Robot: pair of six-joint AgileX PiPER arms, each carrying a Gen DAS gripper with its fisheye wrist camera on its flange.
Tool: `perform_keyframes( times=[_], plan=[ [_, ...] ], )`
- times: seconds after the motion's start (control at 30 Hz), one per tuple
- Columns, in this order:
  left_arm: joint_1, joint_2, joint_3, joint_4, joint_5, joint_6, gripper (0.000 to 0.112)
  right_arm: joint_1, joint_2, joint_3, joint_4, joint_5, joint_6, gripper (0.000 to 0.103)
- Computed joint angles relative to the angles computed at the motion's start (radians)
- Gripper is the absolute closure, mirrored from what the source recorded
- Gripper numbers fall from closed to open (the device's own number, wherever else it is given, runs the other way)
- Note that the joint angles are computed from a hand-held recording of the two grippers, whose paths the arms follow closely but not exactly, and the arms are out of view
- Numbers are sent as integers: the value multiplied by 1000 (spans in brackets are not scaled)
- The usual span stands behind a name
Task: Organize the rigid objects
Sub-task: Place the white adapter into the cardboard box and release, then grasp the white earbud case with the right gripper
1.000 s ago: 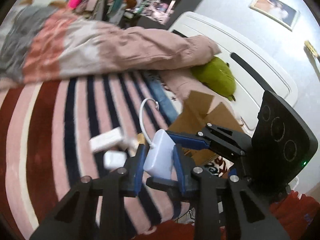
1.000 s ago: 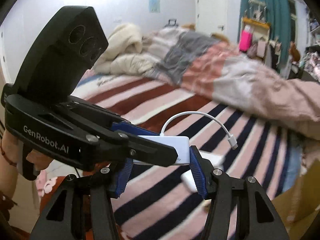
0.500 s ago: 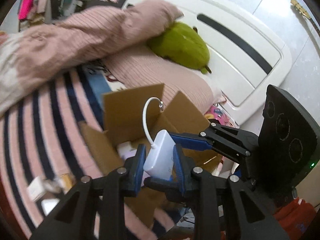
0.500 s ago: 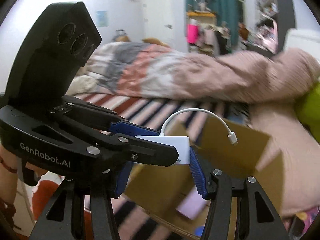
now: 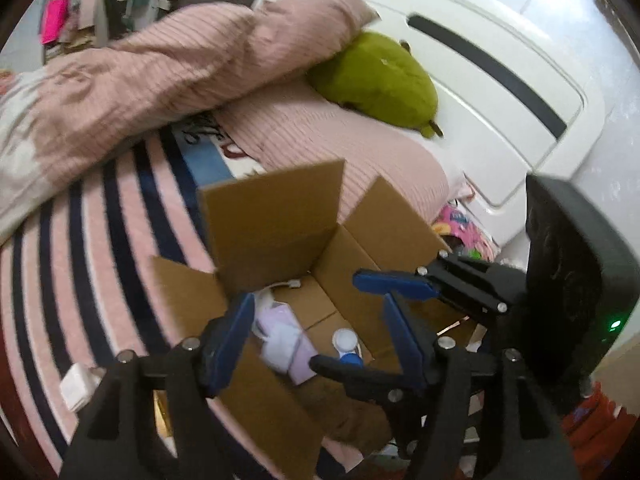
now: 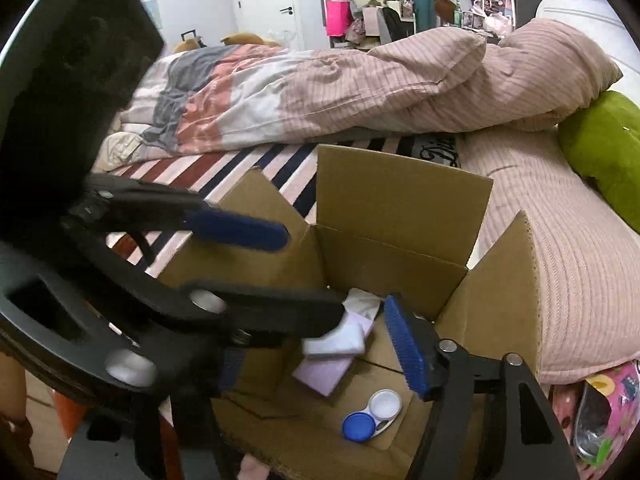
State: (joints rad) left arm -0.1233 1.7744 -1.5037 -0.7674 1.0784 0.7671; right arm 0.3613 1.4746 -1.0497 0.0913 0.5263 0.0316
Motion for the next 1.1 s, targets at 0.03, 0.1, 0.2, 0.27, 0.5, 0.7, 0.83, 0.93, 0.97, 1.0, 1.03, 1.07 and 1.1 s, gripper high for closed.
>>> perform_keyframes(
  times=[0.03,0.1,0.2,0.27,0.5,0.7,0.83,0.93,0.97,1.0,1.03,1.07,1.1],
  plan=[
    [29,-17,11,-18,7,11,48,11,-6,0,2,-5,4,41],
    [96,-58,33,-33,18,23,48,49,10,-26,4,-22,14,41],
    [201,-130,82,-25,5,65,47,122,15,-54,-6,-39,27,41],
    [285,-164,117,-29,-1,114,43,185,45,-91,-5,-54,27,41],
    [586,-161,220,-50,-61,277,39,332,287,-313,277,-40,-243,41],
    [741,-58,277,-88,-78,427,39,389,598,-589,196,70,-142,41],
    [787,-1,302,-99,-88,478,39,378,725,-674,93,98,21,41],
    [790,35,299,-99,-90,479,39,391,775,-700,-66,77,162,41],
    [789,44,298,-99,-94,483,39,400,795,-717,-149,81,225,41],
    [788,44,301,-99,-94,484,39,405,811,-737,-192,97,259,41],
    [787,49,301,-100,-95,487,39,405,826,-758,-200,112,266,41],
    [786,53,301,-100,-94,488,39,400,841,-775,-189,126,262,41],
    [784,59,294,-96,-88,484,39,394,854,-786,-165,132,249,41]
  ],
)
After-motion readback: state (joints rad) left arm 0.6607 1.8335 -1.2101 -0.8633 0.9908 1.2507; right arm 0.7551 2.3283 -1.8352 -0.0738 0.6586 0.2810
